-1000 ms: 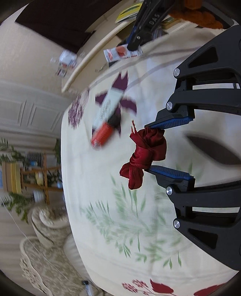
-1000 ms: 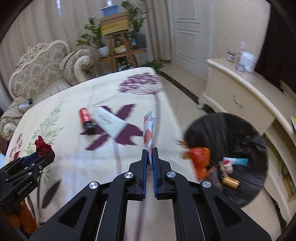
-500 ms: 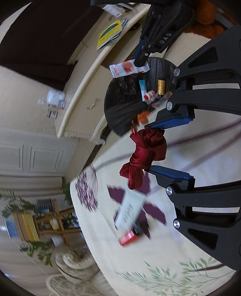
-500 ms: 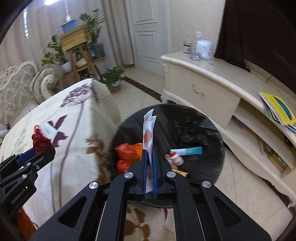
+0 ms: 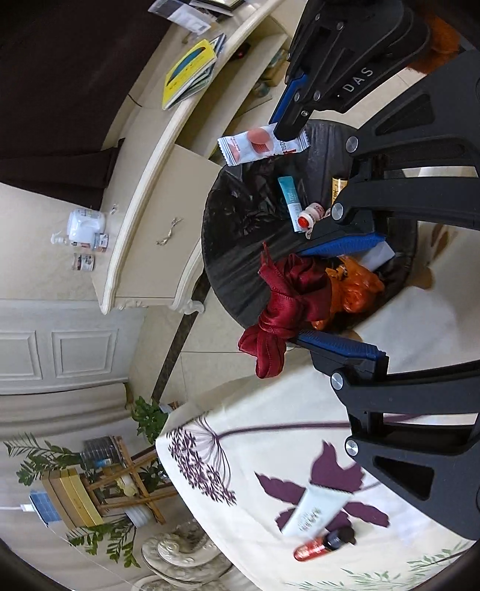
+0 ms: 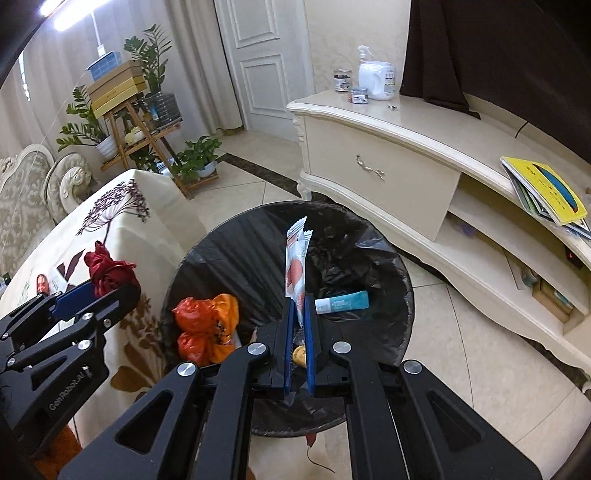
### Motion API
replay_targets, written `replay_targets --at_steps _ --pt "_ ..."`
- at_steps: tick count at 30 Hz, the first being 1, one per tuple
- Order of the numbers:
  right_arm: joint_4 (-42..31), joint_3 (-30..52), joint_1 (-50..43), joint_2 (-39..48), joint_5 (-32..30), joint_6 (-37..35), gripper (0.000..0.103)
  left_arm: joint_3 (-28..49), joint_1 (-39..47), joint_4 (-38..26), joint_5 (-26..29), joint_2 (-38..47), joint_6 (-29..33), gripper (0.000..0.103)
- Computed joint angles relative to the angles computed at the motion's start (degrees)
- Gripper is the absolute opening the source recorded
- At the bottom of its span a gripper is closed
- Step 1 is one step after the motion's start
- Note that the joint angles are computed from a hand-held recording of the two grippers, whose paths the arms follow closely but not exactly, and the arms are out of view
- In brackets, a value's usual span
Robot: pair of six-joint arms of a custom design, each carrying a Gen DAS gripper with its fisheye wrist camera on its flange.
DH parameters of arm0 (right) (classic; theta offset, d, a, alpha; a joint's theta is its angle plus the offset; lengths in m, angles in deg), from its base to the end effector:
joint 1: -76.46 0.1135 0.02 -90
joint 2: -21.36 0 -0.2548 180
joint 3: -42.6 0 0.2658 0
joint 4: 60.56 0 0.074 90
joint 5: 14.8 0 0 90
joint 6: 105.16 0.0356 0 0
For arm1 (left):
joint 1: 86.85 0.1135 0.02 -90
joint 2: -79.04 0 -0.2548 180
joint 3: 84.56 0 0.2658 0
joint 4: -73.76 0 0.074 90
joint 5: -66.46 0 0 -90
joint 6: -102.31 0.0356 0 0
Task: Collect trash
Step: 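Carry the red cloth and wrapper to the bin and release both, then move both tools back and grasp the red can with the left tool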
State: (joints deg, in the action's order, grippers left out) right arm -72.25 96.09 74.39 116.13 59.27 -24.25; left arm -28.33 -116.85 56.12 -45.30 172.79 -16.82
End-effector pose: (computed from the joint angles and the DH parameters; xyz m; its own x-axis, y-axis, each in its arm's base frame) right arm 0.3063 -0.0013 0.1057 -0.7672 -0.1243 -0.6293 -0.2549 0.9594 0.1212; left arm 0.2739 -0.1429 0.1180 -0.7577 -0.0846 -0.6471 -0.1006 0.9949 -0.0123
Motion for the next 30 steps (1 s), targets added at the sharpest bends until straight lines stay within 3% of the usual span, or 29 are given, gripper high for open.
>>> replay_targets --at_steps 3,6,9,13,19,22,30 --pt "0.02 1.51 -0.48 2.04 -0.22 0.22 0.007 2.05 0.55 -0.44 0.11 2.4 0.17 0.04" --pt "0.44 2.12 -0.93 3.08 -0.01 0.5 0.01 2.82 0.73 -0.76 0.16 3.17 -0.31 0.05" --pt "0.75 2.15 -1.16 3.54 0.32 0.81 0.025 2.96 1.15 -1.04 0.47 3.23 -0.73 0.056" --pt "0.95 1.67 -0.97 3.38 0.67 0.81 0.036 2.12 1.51 -1.22 0.58 2.47 -1.38 0.065" --pt "0.76 0.53 0.44 1.43 1.05 1.28 0.053 -0.92 2.04 -2.6 0.44 -1.59 -2.9 0.067" --pt "0.53 -0.16 1.89 0.1 1.05 1.65 0.056 -3.79 2.78 -3.77 -0.06 -5.56 -3.75 0.072" --pt "-0.62 -1.7 8.38 -3.3 1.58 3.75 0.059 -11.85 9.31 -9.09 -0.64 -18.03 -4.86 0.074"
